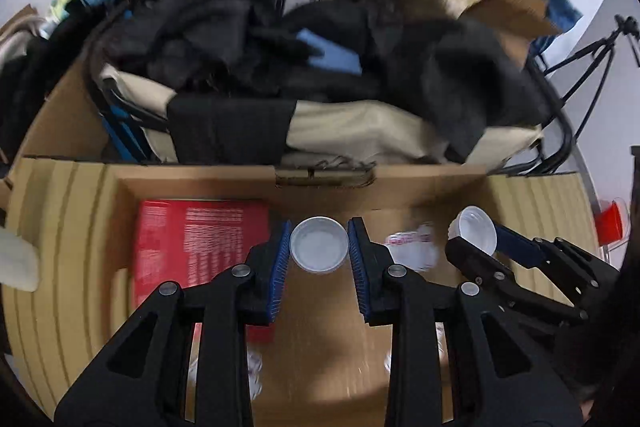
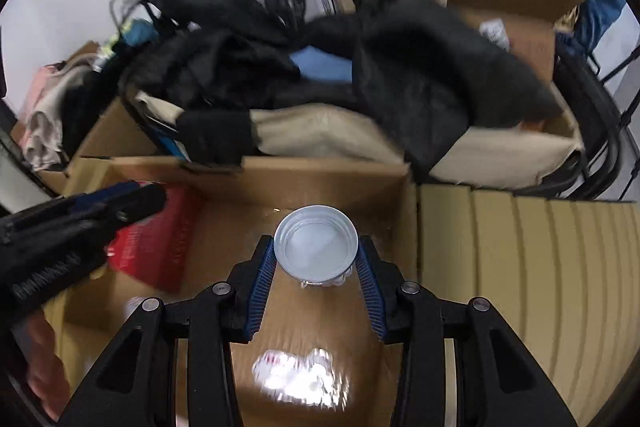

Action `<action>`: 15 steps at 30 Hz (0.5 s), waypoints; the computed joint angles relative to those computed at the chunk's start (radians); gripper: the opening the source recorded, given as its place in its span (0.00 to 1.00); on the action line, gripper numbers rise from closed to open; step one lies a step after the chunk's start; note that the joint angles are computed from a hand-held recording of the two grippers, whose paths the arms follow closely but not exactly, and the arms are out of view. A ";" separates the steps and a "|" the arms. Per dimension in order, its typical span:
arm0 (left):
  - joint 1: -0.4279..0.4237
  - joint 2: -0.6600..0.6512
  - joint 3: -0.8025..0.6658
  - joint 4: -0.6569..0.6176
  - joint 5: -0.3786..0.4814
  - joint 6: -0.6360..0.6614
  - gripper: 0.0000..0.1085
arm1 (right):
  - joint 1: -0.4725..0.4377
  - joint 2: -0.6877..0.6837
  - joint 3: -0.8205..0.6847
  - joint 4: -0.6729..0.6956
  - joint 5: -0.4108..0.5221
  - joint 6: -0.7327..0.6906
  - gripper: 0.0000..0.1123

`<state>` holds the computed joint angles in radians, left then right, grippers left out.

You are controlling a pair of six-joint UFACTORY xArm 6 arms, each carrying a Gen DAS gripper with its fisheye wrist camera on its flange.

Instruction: Organize objects

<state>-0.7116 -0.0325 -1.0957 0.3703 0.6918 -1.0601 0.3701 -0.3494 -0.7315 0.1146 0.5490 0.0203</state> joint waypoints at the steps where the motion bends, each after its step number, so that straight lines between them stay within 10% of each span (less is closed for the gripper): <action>1: 0.004 0.015 0.001 -0.018 -0.005 0.006 0.24 | 0.002 0.026 0.000 -0.013 -0.020 0.012 0.40; 6: -0.006 -0.010 -0.002 0.028 0.001 0.052 0.52 | 0.014 0.066 -0.013 -0.160 -0.036 0.071 0.75; 15: -0.085 -0.379 0.015 0.050 0.384 0.138 0.76 | -0.002 -0.237 -0.027 -0.121 0.209 0.019 0.76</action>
